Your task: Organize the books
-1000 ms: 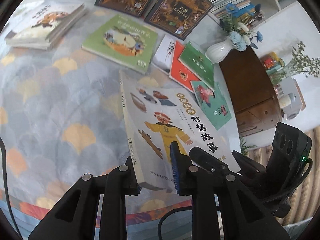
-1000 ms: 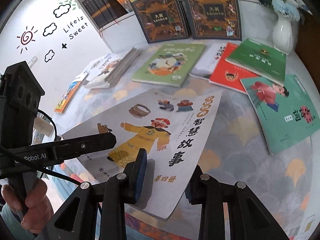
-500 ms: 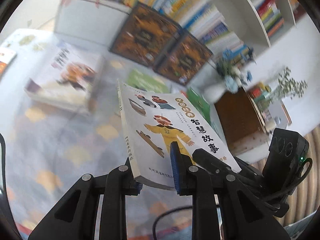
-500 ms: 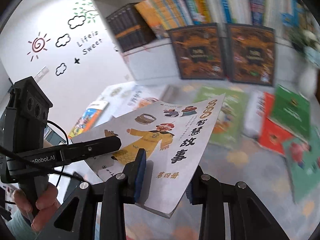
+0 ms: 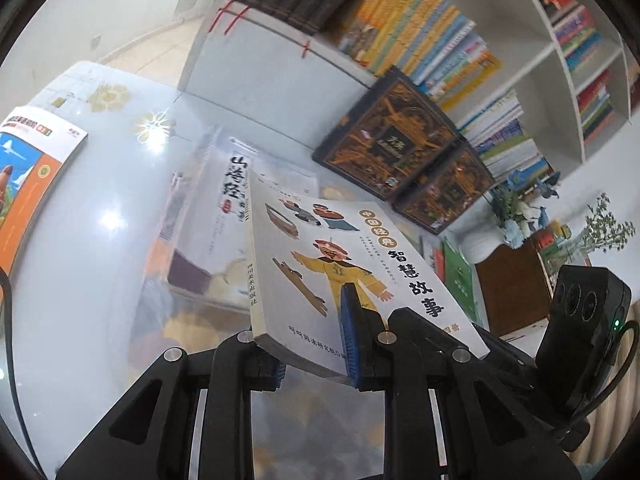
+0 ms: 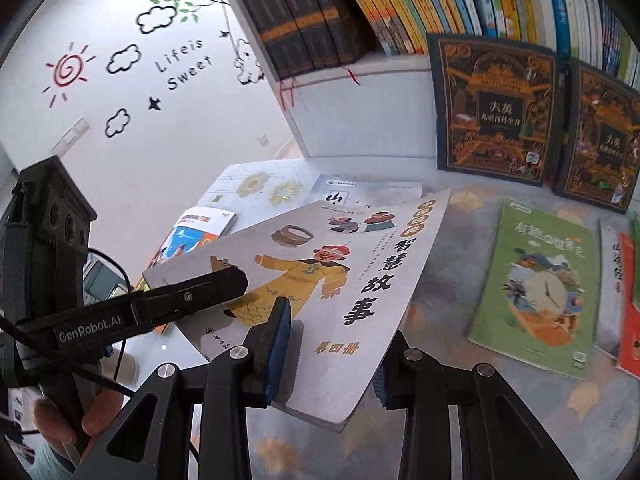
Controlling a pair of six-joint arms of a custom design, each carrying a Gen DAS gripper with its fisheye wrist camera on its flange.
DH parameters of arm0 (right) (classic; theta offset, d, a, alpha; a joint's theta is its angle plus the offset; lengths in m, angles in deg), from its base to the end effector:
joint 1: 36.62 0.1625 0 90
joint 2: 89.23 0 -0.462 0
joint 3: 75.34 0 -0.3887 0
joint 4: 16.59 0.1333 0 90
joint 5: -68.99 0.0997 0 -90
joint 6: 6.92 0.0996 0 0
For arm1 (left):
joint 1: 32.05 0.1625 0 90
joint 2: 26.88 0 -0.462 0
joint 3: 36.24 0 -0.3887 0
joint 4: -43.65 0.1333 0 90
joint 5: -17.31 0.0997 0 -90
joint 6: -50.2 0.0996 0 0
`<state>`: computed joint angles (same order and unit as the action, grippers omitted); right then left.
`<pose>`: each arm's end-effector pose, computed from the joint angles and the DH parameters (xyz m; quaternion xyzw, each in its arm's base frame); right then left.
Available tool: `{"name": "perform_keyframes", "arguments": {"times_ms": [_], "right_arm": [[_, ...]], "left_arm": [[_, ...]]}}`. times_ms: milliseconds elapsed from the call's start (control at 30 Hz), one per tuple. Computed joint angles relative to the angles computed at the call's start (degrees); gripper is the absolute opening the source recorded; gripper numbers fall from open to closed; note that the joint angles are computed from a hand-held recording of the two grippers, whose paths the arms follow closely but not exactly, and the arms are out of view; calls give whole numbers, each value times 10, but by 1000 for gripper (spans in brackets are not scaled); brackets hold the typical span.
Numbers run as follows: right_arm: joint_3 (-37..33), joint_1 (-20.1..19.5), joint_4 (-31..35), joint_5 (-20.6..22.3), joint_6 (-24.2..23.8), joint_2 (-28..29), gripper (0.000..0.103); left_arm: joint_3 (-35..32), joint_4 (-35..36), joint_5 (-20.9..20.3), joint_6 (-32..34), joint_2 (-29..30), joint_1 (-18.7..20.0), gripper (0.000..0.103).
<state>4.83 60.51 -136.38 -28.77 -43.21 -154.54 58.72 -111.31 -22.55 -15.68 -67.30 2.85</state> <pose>0.2046 -0.6702 0.4129 0.3578 -0.9223 0.1086 0.0976 -0.4433 -0.5650 0.1007 -0.1230 0.8944 -0.4077 0.1363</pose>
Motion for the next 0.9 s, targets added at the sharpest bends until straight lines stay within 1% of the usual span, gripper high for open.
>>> {"name": "perform_keyframes", "arguments": {"times_ms": [133,300,433,533,633,733,833,900], "right_arm": [[-16,7,-11,-23,26,31,35],[-36,13,-28,-47,49,61,35],[-55,16,-25,-56,70,83,37],[-62,15,-26,-55,83,94,37],[-67,13,-23,-59,104,105,37],[-68,12,-20,-79,113,115,37],[-71,10,-8,-91,117,124,38],[-69,10,0,-94,111,127,38]], "left_arm": [[4,-16,-14,24,-3,19,22],[10,-57,-34,56,-4,40,20],[10,-73,-39,77,-5,53,20],[14,-82,-47,81,-9,64,20],[21,-75,-47,73,-16,73,21],[47,-84,-42,47,-29,77,23],[71,-89,-37,14,-41,80,23],[84,-92,-30,1,-47,77,23]]}}
